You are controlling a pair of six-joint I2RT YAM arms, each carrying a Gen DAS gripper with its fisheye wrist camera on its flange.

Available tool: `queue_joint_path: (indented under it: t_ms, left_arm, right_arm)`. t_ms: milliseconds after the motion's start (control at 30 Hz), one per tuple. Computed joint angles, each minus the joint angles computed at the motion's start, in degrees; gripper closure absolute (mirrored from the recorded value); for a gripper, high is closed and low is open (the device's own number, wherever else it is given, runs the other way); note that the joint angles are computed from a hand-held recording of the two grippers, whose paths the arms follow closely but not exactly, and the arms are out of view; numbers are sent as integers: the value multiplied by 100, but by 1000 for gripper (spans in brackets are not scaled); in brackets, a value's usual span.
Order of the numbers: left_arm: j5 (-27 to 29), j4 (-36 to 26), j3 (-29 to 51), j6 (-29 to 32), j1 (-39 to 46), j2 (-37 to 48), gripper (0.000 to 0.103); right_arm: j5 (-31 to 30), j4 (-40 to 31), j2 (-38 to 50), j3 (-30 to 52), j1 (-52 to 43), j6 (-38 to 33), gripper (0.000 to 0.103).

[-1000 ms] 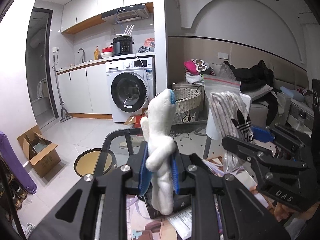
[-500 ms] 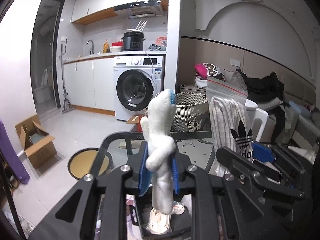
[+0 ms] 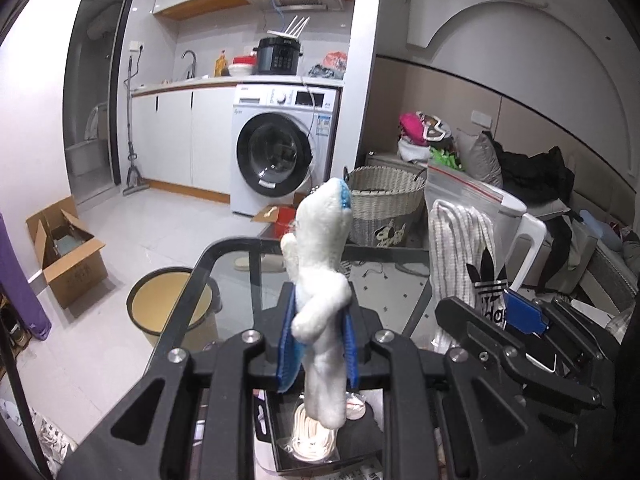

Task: Organize soft objects
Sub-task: 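Carry the plush toy over the black box while the right tool carries the adidas bag, then lower the plush toy into the box and open the left tool while the right tool releases the adidas bag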

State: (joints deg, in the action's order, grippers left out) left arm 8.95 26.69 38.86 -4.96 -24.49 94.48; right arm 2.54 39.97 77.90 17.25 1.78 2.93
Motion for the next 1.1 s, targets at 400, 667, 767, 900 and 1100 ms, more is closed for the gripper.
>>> queue_joint_path:
  t_ms: [400,667,767,900,1100]
  left_arm:
    - [136,-1522,1238,-36,-8,1202,84]
    - [313,-2235,1789,63,-74,1841,84]
    - [470,-2498,1989,30,-53,2009,84]
    - [445,-2831,2204,46,-99,2225,83]
    - [349,-3107,2420,139,-195,2469,83]
  right_arm:
    - [-646,-1429,1136,1046,-448,303,65]
    - [-1024,-2421,2146,1833,-687,275,64]
    - [-1058,-2567,2401,1975,-733,258,64]
    - [-931,-2652,2669,2124,-692,191,64]
    - [-819,-2872,2943,2342,-613,113,64]
